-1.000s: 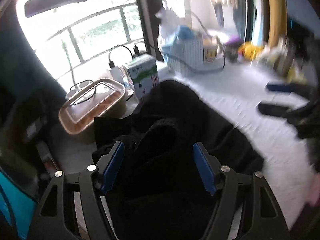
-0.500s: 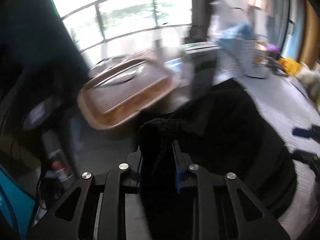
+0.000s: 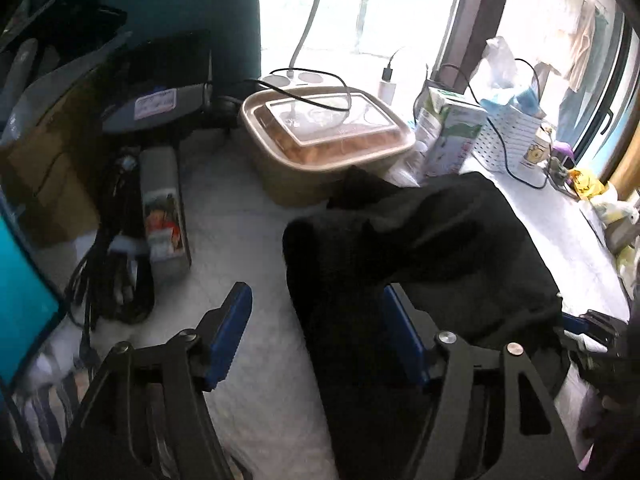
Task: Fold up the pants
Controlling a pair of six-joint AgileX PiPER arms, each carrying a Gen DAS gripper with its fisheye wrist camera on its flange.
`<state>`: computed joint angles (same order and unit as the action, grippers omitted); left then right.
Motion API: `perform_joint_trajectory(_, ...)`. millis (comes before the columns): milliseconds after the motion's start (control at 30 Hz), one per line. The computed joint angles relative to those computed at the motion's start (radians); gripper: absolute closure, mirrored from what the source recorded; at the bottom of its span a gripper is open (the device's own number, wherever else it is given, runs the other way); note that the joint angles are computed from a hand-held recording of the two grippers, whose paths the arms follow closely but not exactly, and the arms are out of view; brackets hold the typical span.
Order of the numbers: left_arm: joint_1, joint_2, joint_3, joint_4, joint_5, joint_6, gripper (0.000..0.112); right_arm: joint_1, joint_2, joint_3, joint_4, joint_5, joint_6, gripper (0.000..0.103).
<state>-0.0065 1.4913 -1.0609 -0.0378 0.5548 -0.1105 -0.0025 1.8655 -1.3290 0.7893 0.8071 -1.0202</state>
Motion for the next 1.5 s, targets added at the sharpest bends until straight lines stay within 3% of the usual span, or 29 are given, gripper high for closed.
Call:
perform_joint_trajectory(100, -0.010, -0.049, 0.064, -0.030, -0.008, 0.038, 0.044, 0.015, -0.027, 0.030, -0.044, -0.031, 0.003, 0.093)
perform_joint_trajectory(400, -0.079, -0.102, 0.214, -0.051, -0.029, 0.040, 0.041, 0.017, -0.149, 0.183, -0.088, -0.081, -0.010, 0.093)
perform_joint_trajectory(633, -0.170, -0.220, 0.315, 0.157, -0.038, -0.180, 0.040, 0.008, -0.230, 0.289, -0.107, -0.140, -0.040, 0.086)
perform_joint_trajectory(867, -0.136, -0.300, 0.311, 0.154, 0.030, -0.131, 0.040, -0.038, -0.284, 0.322, -0.144, -0.074, -0.051, 0.080)
perform_joint_trajectory(933, -0.082, -0.318, 0.294, 0.071, 0.033, -0.034, 0.040, -0.069, -0.303, 0.315, -0.110, -0.047, -0.087, 0.064)
perform_joint_trajectory(967, -0.058, -0.321, 0.286, 0.028, 0.027, 0.015, 0.040, -0.083, -0.308, 0.307, -0.088, -0.039, -0.100, 0.038)
perform_joint_trajectory(1000, -0.031, -0.308, 0.263, -0.016, 0.019, 0.067, 0.040, -0.096, -0.307, 0.290, -0.057, -0.038, -0.114, 0.015)
perform_joint_trajectory(1033, -0.026, -0.290, 0.242, -0.025, 0.015, 0.079, 0.040, -0.103, -0.303, 0.275, -0.027, -0.044, -0.130, 0.013)
perform_joint_trajectory(1200, 0.005, -0.101, 0.100, -0.185, -0.029, 0.266, 0.040, -0.055, -0.185, 0.113, 0.034, -0.090, -0.108, 0.013)
perform_joint_trajectory(1333, -0.007, 0.051, 0.000, -0.138, -0.037, 0.241, 0.040, -0.020, 0.000, -0.112, 0.032, -0.042, -0.010, 0.013)
perform_joint_trajectory(1400, -0.022, 0.118, -0.053, -0.043, -0.024, 0.168, 0.040, 0.009, 0.106, -0.260, -0.015, -0.009, 0.060, 0.024)
perform_joint_trajectory(1500, 0.001, 0.167, -0.089, -0.127, -0.017, 0.258, 0.040, 0.032, 0.274, -0.513, -0.105, 0.105, 0.207, 0.035)
